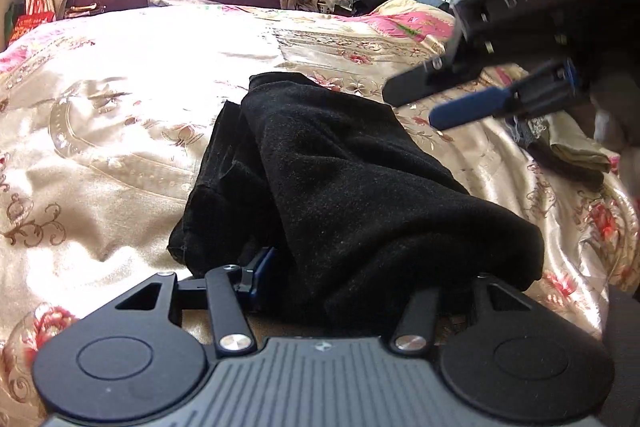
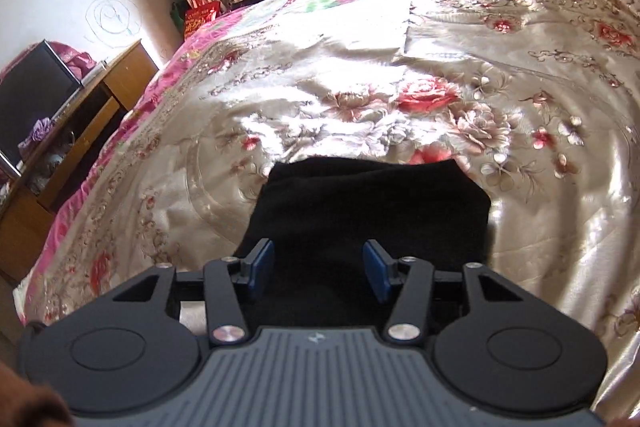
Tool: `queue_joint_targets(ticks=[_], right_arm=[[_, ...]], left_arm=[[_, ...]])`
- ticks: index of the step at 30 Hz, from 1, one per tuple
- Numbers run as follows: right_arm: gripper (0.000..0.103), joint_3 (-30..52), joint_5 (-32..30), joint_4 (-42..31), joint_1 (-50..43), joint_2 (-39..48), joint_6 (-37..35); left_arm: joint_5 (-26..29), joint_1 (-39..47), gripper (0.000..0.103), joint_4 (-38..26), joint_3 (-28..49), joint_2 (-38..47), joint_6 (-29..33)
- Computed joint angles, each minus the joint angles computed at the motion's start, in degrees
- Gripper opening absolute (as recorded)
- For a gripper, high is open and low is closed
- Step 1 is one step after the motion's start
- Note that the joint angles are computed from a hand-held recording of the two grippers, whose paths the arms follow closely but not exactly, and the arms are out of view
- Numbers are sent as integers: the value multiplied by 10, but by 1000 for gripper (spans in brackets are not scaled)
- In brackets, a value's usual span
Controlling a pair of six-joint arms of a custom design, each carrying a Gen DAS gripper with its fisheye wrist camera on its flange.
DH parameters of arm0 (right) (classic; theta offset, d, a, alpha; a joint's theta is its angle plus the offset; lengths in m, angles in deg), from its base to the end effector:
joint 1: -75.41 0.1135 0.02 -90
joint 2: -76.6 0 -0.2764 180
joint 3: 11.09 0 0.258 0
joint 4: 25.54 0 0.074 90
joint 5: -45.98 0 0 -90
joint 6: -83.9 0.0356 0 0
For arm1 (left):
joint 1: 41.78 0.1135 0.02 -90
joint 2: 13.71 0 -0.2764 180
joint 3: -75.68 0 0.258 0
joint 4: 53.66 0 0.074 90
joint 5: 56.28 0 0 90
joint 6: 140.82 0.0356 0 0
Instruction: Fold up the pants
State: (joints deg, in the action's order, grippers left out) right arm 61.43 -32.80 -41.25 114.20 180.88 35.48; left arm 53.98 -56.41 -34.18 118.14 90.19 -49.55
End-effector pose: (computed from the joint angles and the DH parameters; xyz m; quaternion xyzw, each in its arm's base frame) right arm 0.3014 0.2334 0.1653 0.0580 0.9263 0.1633 0.3345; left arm 0.2771 -0.0851 0.0834 0.1953 0.8806 -0.2062 0.3793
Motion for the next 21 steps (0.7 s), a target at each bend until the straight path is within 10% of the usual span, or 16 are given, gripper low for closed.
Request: queue_joint_targets(ticks=[11, 16, 21], right_arm=[[59, 281, -7, -136, 14, 198, -95], [23, 372, 17, -207, 5, 270, -112], [14, 314, -27, -159, -21, 219, -57]], left_arm=[[-127, -69, 66, 102, -51, -9, 15], [-142, -63, 60, 156, -74, -17, 7], [-117, -10, 31, 181, -71, -17, -52]])
